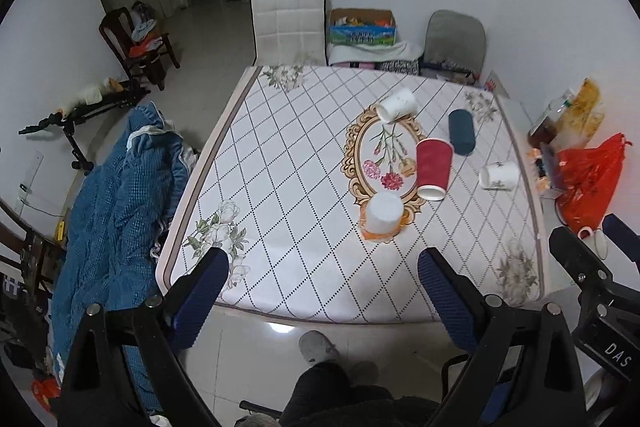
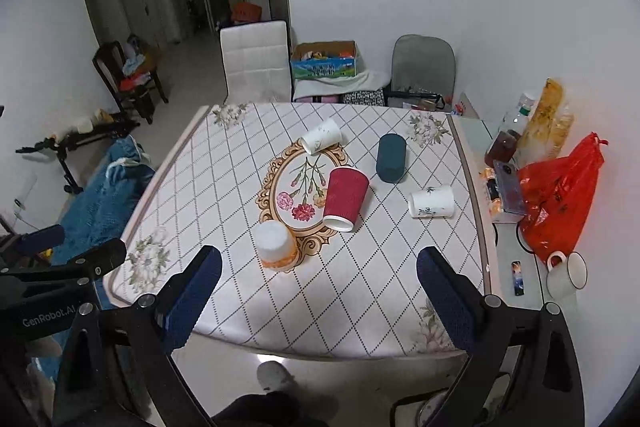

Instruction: Flip cup upside down

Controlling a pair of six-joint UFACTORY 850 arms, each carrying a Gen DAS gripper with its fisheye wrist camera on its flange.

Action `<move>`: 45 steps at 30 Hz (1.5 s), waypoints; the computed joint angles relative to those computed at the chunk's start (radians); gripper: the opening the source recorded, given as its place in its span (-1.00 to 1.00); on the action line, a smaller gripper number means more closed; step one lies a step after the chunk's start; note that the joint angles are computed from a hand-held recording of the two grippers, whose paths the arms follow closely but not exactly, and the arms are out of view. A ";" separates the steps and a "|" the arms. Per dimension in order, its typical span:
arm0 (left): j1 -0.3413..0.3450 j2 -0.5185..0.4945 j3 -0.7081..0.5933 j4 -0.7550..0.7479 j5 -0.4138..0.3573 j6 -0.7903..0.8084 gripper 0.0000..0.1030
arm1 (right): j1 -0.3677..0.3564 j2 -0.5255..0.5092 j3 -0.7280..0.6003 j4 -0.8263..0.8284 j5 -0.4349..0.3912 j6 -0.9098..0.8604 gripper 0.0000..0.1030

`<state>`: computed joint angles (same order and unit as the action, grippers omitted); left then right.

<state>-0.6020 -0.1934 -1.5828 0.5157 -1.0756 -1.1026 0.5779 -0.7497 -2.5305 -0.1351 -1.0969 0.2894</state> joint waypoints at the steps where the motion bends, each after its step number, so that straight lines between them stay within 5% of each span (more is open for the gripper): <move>1: -0.010 0.010 0.005 0.010 -0.005 -0.011 0.88 | 0.002 0.037 0.047 -0.006 0.018 0.007 0.94; 8: -0.089 0.065 0.024 0.068 -0.036 -0.086 0.88 | 0.026 0.246 0.294 -0.053 0.101 0.052 0.95; 15: -0.155 0.094 0.026 0.109 -0.088 -0.155 0.88 | 0.050 0.361 0.400 -0.074 0.117 0.076 0.95; 45: -0.206 0.232 0.160 0.155 -0.134 -0.194 0.88 | 0.168 0.390 0.391 -0.184 0.030 0.217 0.95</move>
<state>-0.8080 0.0383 -1.4233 0.6703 -1.2100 -1.2965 0.7462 -0.3596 -2.1393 -0.3188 -1.0672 0.5062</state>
